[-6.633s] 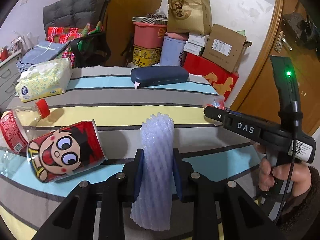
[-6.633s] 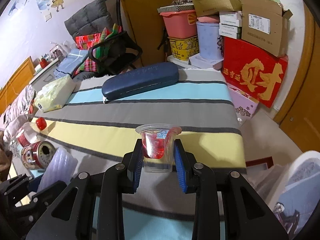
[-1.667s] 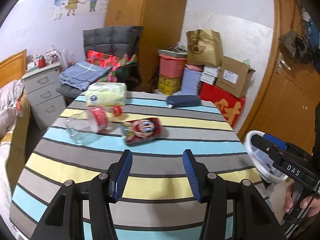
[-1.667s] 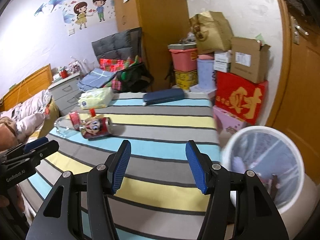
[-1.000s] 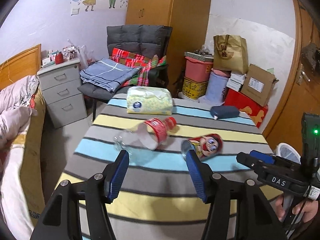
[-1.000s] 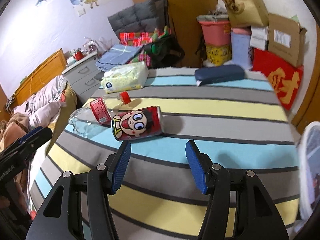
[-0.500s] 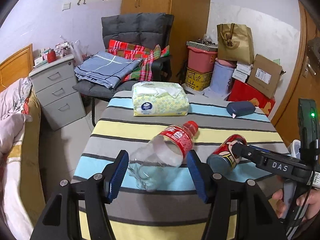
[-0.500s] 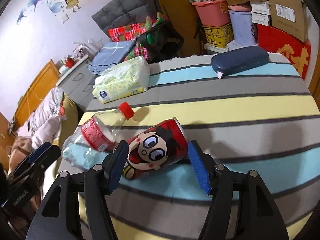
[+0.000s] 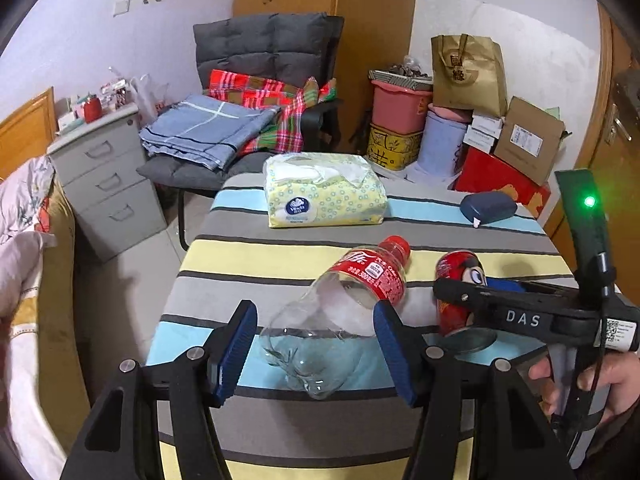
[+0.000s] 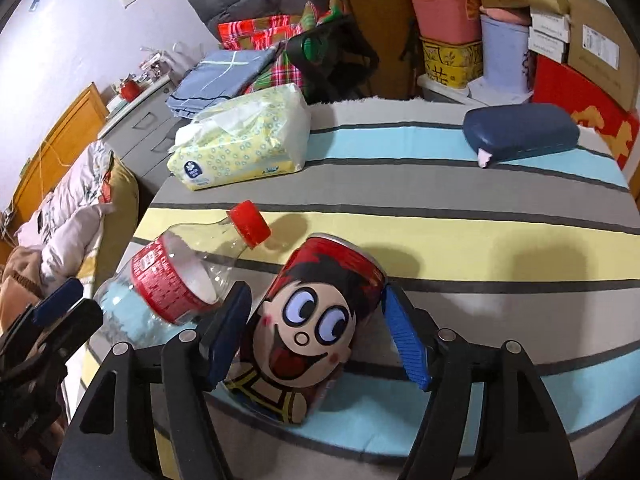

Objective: Collect trash
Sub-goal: 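Grasp the red cartoon can with the right tool while the left grasps the Coca-Cola bottle, then carry the red can and Coca-Cola bottle over the wastebasket with both tools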

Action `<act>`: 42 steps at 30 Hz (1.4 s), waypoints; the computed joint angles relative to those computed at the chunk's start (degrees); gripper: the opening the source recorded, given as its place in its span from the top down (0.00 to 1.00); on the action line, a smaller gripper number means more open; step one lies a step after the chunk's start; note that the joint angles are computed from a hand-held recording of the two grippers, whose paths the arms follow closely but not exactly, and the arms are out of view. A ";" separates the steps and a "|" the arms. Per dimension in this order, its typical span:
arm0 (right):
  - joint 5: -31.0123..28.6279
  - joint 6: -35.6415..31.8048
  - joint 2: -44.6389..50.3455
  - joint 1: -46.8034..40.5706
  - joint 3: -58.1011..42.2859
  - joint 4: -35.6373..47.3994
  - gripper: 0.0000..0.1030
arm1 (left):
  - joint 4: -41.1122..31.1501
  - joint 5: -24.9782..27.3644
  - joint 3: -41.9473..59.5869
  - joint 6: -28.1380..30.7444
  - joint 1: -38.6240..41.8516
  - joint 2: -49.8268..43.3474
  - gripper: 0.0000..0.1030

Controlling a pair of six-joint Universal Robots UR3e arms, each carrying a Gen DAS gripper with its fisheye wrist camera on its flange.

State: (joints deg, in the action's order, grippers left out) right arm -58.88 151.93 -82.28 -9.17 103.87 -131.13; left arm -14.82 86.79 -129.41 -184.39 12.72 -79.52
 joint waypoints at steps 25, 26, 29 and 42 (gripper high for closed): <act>-3.13 -12.06 -4.29 -5.28 5.26 -0.91 0.44 | -11.30 2.38 19.20 4.02 -8.63 -18.96 0.37; -2.91 -12.10 -4.17 -5.45 5.31 -1.39 0.44 | -11.06 3.02 19.53 3.28 -8.83 -19.45 0.37; -3.08 -12.31 -3.81 -5.61 5.38 -2.56 0.44 | -10.48 1.82 19.86 1.60 -8.59 -20.43 0.37; 2.11 -17.79 -5.56 -9.93 7.70 -0.35 0.47 | -8.05 2.31 17.06 -4.46 -11.24 -19.43 0.40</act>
State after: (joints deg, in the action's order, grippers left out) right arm -56.77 134.14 -87.83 -19.10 111.57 -131.49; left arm -22.87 89.10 -112.35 -188.85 1.48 -98.95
